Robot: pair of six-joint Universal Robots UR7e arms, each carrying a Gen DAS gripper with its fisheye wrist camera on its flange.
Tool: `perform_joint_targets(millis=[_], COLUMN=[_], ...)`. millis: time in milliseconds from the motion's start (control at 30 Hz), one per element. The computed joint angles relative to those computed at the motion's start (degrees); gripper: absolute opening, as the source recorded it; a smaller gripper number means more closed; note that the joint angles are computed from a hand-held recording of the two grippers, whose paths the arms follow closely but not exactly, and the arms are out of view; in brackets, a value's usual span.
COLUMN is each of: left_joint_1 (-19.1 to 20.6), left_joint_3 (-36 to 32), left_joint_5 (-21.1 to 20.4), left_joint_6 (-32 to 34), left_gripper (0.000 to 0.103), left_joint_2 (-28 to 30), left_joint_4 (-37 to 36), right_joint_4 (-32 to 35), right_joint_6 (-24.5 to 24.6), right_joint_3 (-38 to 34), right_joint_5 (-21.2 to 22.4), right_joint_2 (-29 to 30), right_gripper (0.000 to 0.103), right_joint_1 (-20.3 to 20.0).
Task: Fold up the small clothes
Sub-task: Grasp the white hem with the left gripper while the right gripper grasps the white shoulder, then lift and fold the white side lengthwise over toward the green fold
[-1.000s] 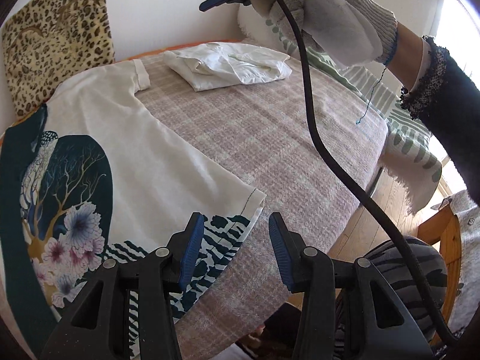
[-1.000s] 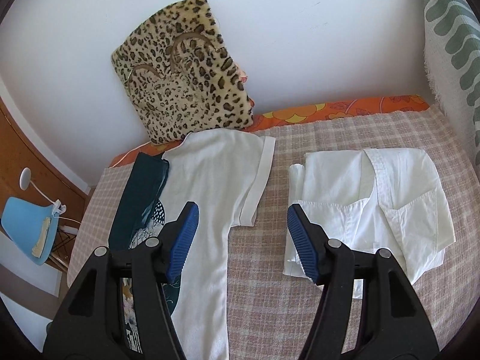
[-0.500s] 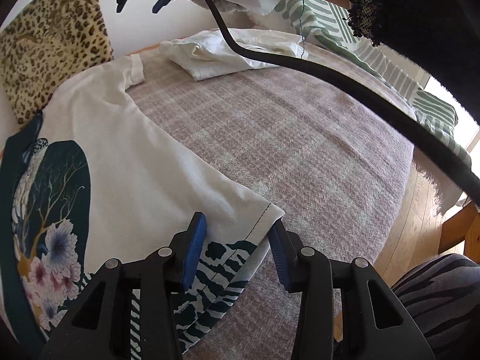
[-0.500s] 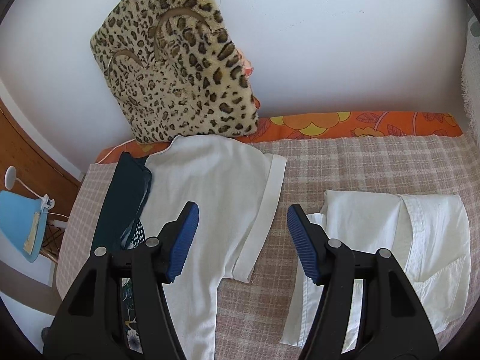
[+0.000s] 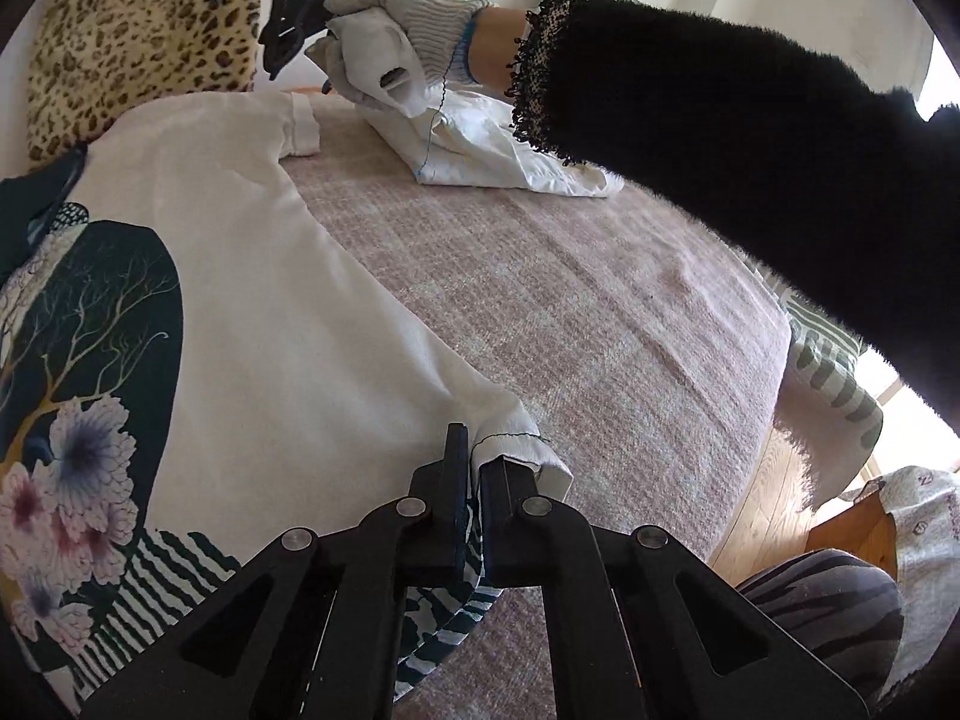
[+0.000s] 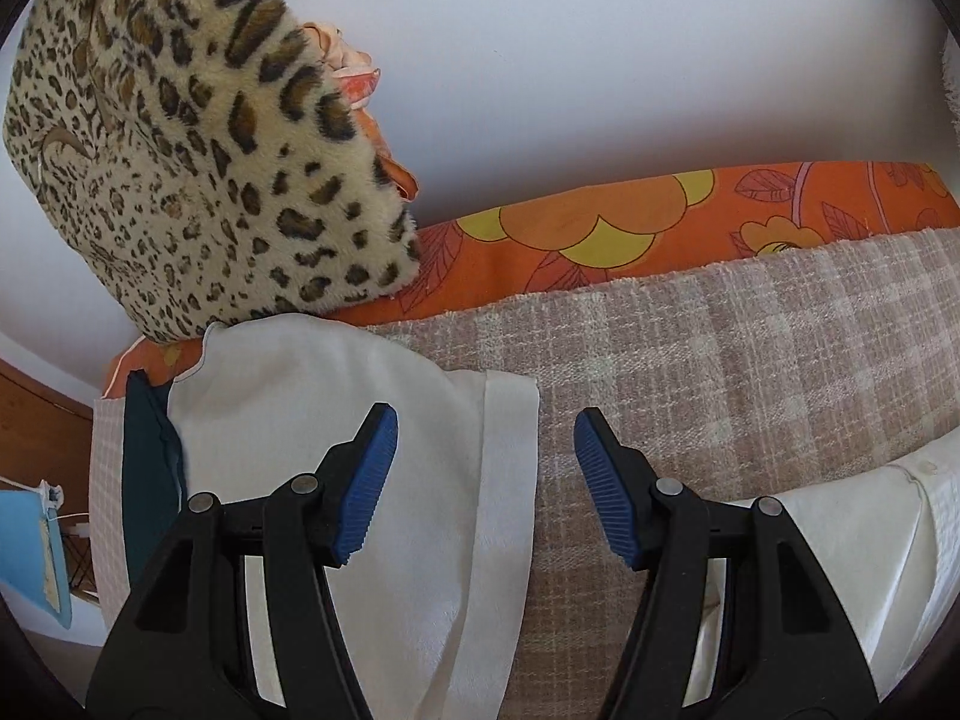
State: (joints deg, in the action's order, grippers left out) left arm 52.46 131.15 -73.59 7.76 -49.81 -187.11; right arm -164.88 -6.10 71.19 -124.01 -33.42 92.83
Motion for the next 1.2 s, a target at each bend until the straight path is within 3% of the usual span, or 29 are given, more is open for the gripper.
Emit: perform_joint_targets(millis=[133, 333, 400, 467, 567, 933, 1100, 1167, 1200], left_joint_1=[0.62, 2.8, 3.08, 3.48, 3.77, 4.92, 3.59, 3.4, 2.87], left_joint_3=[0.16, 0.22, 0.32, 0.58, 0.86, 3.35, 3.12, 3.12, 3.12], left_joint_5=[-1.14, -3.98, -3.9, -4.4, -4.87, -7.38, -6.53, -7.33, -6.88], left_joint_6=[-0.53, -4.08, -4.74, -5.6, -6.84, -7.81, -4.57, -5.84, -6.49], left_gripper=[0.002, 0.002, 0.002, 0.002, 0.002, 0.001, 0.001, 0.006, 0.015], left_joint_2=[-0.7, -2.03, -2.24, -2.66, -2.71, -5.17, -4.46, -4.06, -3.89], left_joint_4=[-0.64, -0.69, -1.01, -1.63, -2.32, -7.64, -4.06, -3.56, -3.17], right_joint_4=[1.0, -1.73, -3.47, -4.55, -5.16, -5.19, -4.56, -4.85, -4.84], right_joint_6=[1.43, -3.32, -5.16, -6.64, -8.05, -9.64, -11.37, -11.28, -11.05], right_joint_3=[-1.35, -2.77, -3.47, -4.46, -5.17, -9.38, -11.5, -10.04, -9.58], right_joint_5=[1.88, 0.72, -1.58, -4.29, -5.01, -8.35, -10.46, -10.48, -10.3], right_joint_2=[1.0, 3.08, 4.28, 5.71, 6.77, 8.95, 10.66, 9.5, 9.11], right_gripper=[0.064, 0.064, 0.056, 0.027, 0.009, 0.007, 0.007, 0.007, 0.007], right_joint_1=[-1.27, -0.9, -0.28, 0.45, 1.2, 5.54, 6.76, 6.51, 6.35])
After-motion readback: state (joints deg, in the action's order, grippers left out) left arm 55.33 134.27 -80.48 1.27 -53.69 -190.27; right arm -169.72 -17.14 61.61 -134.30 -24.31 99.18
